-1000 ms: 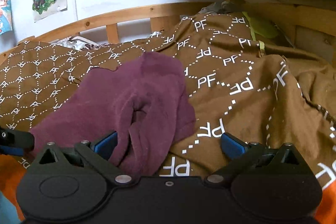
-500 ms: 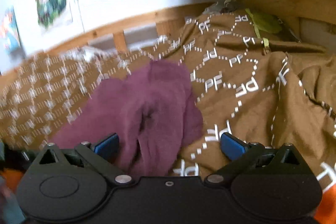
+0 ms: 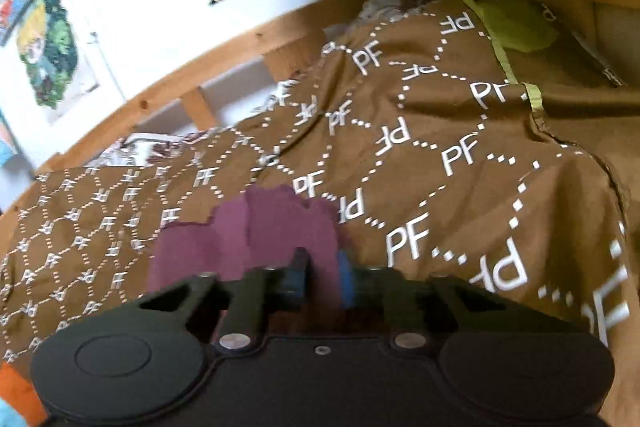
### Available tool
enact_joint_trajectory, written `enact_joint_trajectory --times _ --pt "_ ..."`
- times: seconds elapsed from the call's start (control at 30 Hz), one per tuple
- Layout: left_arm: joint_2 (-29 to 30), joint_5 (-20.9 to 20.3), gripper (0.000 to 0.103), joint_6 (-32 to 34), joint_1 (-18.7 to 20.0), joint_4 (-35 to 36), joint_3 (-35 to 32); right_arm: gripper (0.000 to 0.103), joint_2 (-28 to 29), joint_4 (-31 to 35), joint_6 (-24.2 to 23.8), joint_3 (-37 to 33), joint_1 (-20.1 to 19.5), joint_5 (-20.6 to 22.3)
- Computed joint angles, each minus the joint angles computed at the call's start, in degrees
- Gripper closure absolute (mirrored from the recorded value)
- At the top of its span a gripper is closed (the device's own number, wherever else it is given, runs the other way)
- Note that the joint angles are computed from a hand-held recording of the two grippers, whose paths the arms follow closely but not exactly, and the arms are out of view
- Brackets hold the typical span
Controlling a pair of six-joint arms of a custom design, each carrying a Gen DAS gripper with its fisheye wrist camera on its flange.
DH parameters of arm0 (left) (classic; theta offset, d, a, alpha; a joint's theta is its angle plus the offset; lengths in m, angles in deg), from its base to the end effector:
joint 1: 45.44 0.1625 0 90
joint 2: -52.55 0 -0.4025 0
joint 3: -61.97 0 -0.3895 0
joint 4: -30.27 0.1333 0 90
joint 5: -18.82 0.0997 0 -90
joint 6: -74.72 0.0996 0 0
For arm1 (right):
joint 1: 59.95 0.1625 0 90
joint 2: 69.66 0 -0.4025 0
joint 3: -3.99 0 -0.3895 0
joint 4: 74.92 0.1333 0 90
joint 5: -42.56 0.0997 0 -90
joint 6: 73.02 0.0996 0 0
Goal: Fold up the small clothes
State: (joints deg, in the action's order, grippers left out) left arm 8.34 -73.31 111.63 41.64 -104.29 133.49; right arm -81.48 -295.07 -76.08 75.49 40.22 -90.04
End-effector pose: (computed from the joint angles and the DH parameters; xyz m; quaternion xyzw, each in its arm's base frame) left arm 0.0907 -0.7649 0.1990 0.3393 0.9285 -0.1488 0.0263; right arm 0.1872 -0.6705 -0.0218 -0.1205 -0.7801 0.5549 0.2628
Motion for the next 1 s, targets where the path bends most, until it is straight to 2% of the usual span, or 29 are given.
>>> enact_joint_trajectory --times 0.1,0.17,0.27,0.33,0.4,0.53,0.67,0.8,0.93,1.0 --pt "-0.1 -0.1 0.000 0.0 0.0 -0.4 0.3 0.086 -0.4 -0.1 0.0 0.9 -0.3 0.4" --pt "-0.1 -0.2 0.000 0.0 0.1 -0.6 0.3 0.079 -0.6 -0.5 -0.4 1.6 -0.3 0.3" --pt "-0.1 -0.3 0.000 0.2 0.1 -0.8 0.5 0.068 -1.3 -1.7 1.1 3.8 -0.7 2.0" --pt "-0.1 -0.3 0.000 0.2 0.1 -0.8 0.5 0.048 -2.2 -2.5 3.1 6.2 -1.3 5.0" --pt "-0.1 -0.2 0.000 0.2 0.0 -0.9 0.6 0.035 -3.0 -1.6 5.0 7.9 -1.9 7.6" --pt "-0.1 -0.2 0.000 0.2 0.0 -0.9 0.6 0.028 -3.1 0.0 5.7 8.1 -2.3 9.2" --pt "-0.2 -0.2 0.000 0.2 0.0 -0.8 0.6 0.027 -3.0 0.2 7.8 7.7 -2.9 10.2" --pt "0.0 -0.3 0.000 -0.5 0.0 0.5 -0.3 0.037 -2.0 0.7 6.4 6.0 -2.9 9.0" --pt "0.5 -2.0 0.001 -3.9 0.3 3.5 -2.8 0.048 -1.7 1.3 6.0 5.5 -3.2 9.4" --pt "0.3 -2.2 0.001 -4.8 0.2 2.5 -2.4 0.050 -1.3 0.9 5.6 5.1 -3.1 9.2"
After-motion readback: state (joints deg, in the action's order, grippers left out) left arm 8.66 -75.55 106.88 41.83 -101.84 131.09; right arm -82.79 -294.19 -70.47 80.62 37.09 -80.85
